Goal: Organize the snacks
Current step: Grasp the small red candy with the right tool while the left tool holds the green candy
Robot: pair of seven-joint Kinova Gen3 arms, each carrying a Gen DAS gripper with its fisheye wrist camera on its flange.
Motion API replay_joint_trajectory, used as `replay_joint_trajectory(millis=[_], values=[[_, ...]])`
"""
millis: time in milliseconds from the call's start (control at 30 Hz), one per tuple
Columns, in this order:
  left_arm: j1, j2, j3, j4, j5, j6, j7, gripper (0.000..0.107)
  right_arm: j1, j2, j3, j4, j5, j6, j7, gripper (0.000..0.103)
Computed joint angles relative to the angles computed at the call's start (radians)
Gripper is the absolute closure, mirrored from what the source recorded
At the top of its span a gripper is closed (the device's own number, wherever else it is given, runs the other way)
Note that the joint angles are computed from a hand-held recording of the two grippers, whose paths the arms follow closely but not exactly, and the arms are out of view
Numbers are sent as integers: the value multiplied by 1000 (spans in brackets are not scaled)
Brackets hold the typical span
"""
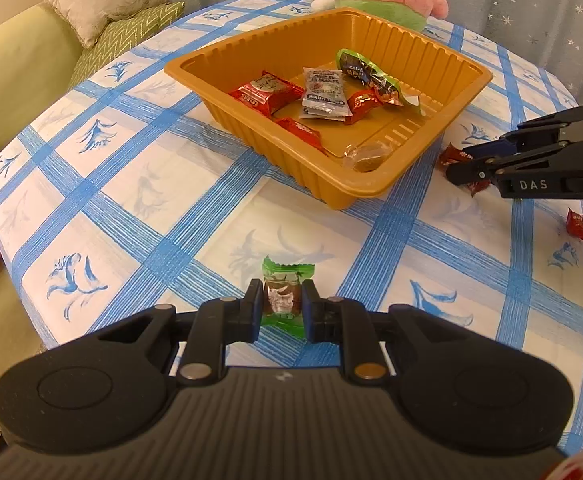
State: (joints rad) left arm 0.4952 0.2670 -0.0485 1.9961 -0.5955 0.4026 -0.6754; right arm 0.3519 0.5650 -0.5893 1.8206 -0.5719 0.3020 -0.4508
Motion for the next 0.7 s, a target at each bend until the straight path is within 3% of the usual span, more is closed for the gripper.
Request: replay_joint_trajectory(millis=[367,700], values=[[8,-18,10,3,4,0,-1,90,16,-36,-17,56,-31,-5,-7,77],[17,-51,37,16,-18,-17,13,90,40,-112,-14,150,-122,11,0,78]])
